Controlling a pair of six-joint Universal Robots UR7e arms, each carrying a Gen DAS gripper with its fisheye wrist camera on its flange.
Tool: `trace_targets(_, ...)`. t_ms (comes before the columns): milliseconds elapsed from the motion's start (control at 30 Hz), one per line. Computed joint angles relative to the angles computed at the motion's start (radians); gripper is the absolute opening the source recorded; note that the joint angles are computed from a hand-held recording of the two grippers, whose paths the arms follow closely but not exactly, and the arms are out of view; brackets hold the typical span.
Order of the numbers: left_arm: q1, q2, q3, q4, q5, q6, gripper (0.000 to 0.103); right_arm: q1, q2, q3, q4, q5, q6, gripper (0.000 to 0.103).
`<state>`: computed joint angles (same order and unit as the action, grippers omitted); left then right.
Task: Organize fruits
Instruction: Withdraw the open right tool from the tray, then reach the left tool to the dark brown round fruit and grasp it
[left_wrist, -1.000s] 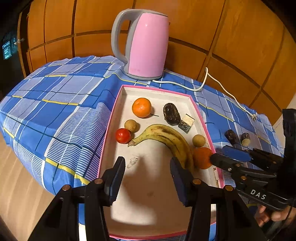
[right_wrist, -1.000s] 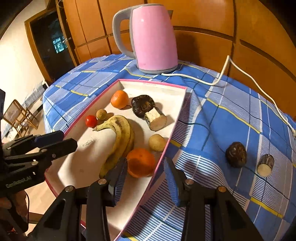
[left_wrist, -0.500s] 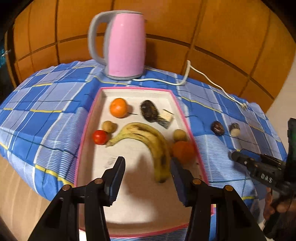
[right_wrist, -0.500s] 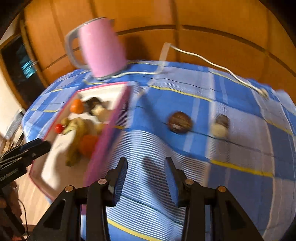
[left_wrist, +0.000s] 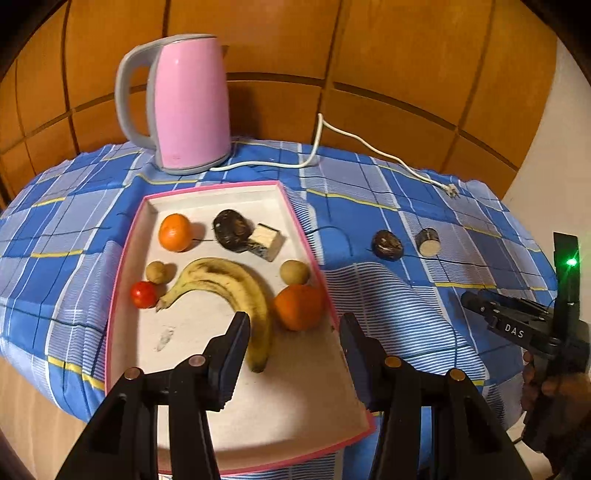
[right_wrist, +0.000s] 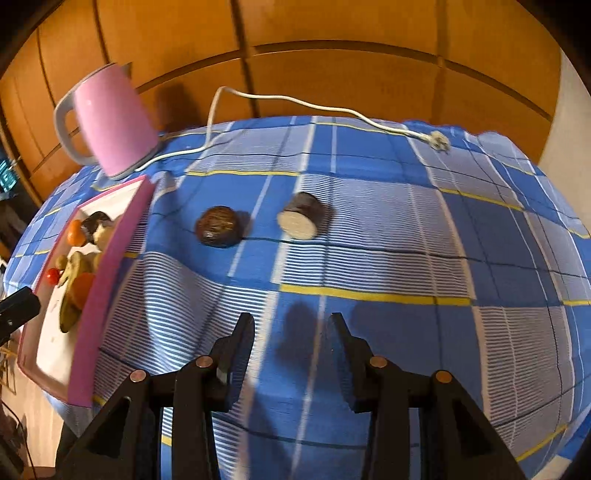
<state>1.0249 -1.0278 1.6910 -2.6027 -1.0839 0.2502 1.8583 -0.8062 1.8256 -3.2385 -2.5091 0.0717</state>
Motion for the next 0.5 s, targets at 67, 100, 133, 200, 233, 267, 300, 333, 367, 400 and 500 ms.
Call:
trace_targets(67,-0.004,0.004,-0.004,0.001,-0.005,0.006,0.051,-0.002,-0.004,0.007,-0.006,-0.011,0.003,0.042)
trace_targets(100,-0.007,0.006,-0.005,0.002,-0.009,0.008,0.051,-0.002,-0.005,0.009,-0.010,-0.020,0.002,0.042)
trace_targets(133,-0.009,0.009,-0.007,0.001,-0.011,0.012,0.051,-0.002,-0.005,0.010,-0.015,-0.027,0.000,0.042)
trace_targets(200,-0.014,0.012,-0.009,-0.003,-0.014,0.019,0.051,-0.005,-0.007,0.009,-0.017,-0.025,-0.002,0.042)
trace_targets(233,-0.016,0.014,-0.010,-0.002,-0.018,0.023,0.051,-0.006,-0.008,0.010,-0.019,-0.024,-0.002,0.042)
trace_targets(267,-0.019,0.016,-0.012,-0.002,-0.020,0.027,0.051,-0.006,-0.009,0.011,-0.020,-0.025,-0.002,0.042)
trace_targets(300,-0.021,0.018,-0.014,-0.001,-0.021,0.030,0.051,-0.007,-0.010,0.011,-0.019,-0.025,-0.002,0.042)
trace_targets(333,-0.023,0.020,-0.015,0.000,-0.024,0.032,0.051,-0.008,-0.011,0.013,-0.019,-0.025,0.000,0.042)
trace_targets(367,-0.025,0.021,-0.016,-0.001,-0.029,0.035,0.051,-0.009,-0.013,0.015,-0.019,-0.023,0.000,0.042)
trace_targets(400,-0.026,0.022,-0.015,-0.003,-0.031,0.038,0.051,-0.010,-0.014,0.018,-0.020,-0.023,0.002,0.042)
trace_targets(500,-0.030,0.026,-0.015,0.004,-0.036,0.040,0.051,-0.013,-0.019,0.027,-0.025,-0.023,0.013,0.042)
